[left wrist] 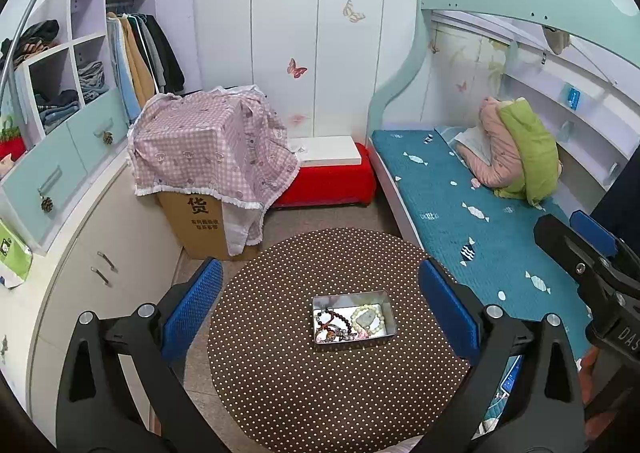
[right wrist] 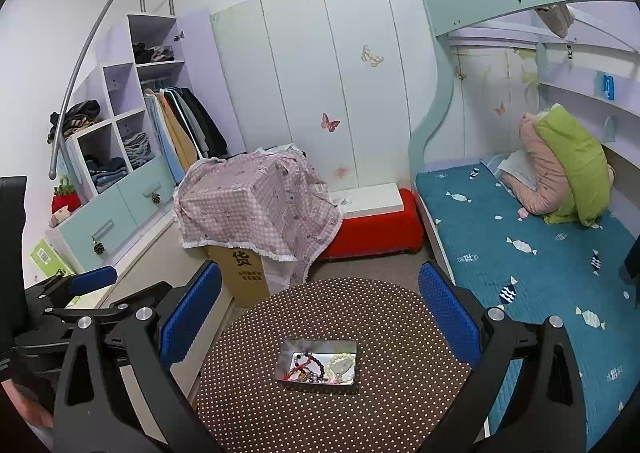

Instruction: Organize jewelry

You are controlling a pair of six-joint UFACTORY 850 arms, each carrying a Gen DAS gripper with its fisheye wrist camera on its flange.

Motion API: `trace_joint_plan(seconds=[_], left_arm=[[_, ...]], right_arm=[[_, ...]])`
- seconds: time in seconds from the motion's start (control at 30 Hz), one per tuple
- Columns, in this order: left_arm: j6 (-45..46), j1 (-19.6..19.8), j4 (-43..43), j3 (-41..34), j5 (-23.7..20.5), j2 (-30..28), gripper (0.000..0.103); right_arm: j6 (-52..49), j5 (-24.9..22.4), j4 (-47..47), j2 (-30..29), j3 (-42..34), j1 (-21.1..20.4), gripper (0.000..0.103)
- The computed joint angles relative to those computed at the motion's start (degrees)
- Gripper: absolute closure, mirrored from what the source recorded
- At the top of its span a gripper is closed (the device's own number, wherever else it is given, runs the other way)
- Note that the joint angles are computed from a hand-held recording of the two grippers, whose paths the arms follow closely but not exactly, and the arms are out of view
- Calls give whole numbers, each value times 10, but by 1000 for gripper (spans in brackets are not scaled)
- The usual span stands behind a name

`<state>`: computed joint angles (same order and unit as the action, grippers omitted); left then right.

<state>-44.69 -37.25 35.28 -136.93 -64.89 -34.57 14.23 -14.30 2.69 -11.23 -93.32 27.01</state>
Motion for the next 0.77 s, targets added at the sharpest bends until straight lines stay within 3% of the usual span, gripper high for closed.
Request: trace_joint_plan(seconds=[0.2,0.77], left_arm=[[-7,3,6,17,15,11,5],[2,0,14,-9,-4,-5,5]], right_arm=[[-16,-6,19,-4,-4,0,8],[-32,-28,31,-17,-20,3,8]])
